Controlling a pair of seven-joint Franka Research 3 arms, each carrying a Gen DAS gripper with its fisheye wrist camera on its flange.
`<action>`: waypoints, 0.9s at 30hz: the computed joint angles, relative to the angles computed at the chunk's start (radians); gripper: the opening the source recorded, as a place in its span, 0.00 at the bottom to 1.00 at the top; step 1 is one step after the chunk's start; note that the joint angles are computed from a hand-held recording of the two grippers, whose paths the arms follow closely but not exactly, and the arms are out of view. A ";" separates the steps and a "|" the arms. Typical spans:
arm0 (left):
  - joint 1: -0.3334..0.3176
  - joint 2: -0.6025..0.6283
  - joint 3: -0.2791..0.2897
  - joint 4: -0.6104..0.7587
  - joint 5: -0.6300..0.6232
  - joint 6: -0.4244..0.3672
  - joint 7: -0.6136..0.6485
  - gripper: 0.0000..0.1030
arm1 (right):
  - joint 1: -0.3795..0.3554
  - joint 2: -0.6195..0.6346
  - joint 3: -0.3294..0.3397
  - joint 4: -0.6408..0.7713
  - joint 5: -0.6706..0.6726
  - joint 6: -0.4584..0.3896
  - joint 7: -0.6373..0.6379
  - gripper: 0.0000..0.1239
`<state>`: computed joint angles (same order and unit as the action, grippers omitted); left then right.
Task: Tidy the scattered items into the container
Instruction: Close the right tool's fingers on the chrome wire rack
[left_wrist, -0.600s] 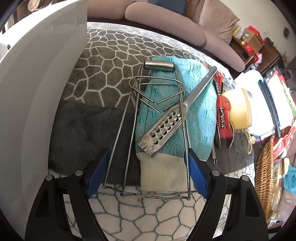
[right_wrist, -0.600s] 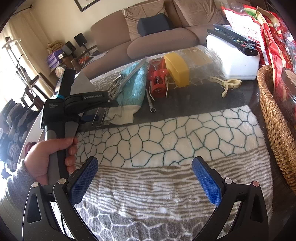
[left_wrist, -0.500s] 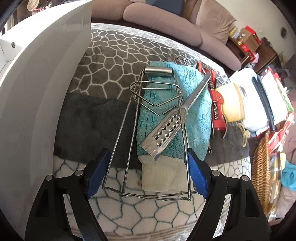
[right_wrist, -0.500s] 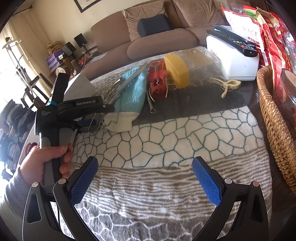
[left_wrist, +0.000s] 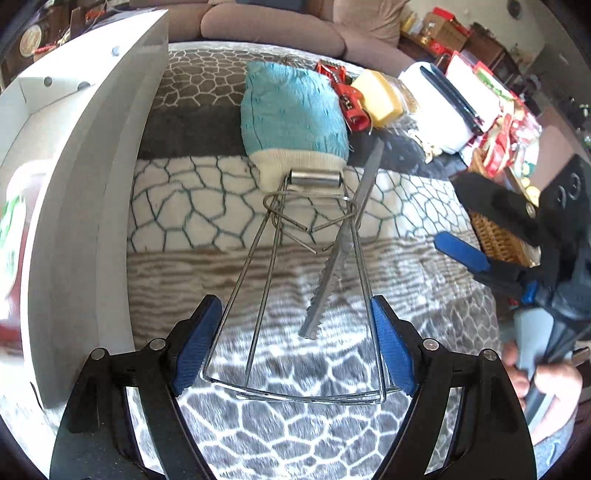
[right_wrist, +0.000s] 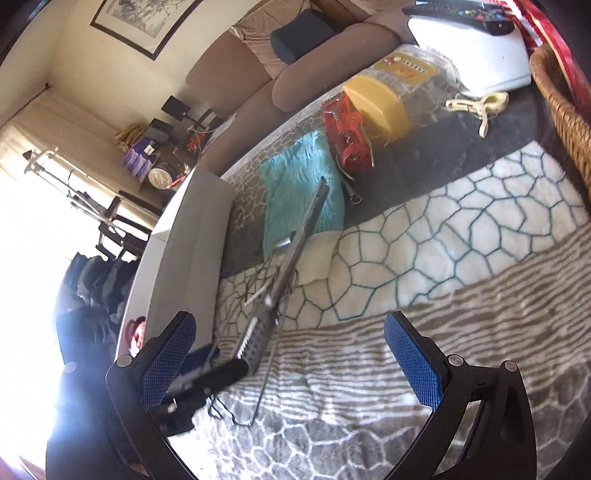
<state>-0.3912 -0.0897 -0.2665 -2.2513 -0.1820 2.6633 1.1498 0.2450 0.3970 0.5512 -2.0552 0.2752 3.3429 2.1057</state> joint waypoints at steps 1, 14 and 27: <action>-0.008 -0.023 -0.003 -0.028 -0.020 0.004 0.009 0.77 | -0.036 0.016 0.041 0.003 -0.004 0.010 0.009 0.83; -0.083 -0.093 0.024 -0.138 -0.109 0.048 0.051 0.63 | -0.223 0.177 0.203 -0.018 -0.149 0.103 0.241 0.24; -0.046 -0.025 -0.030 -0.079 0.118 0.012 -0.111 0.75 | -0.050 0.094 0.024 -0.012 -0.117 0.104 0.224 0.05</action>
<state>-0.4375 -0.1146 -0.2967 -2.3302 -0.0644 2.6749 1.0389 0.1954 0.4910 0.5748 -2.0672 0.1586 3.4465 2.3294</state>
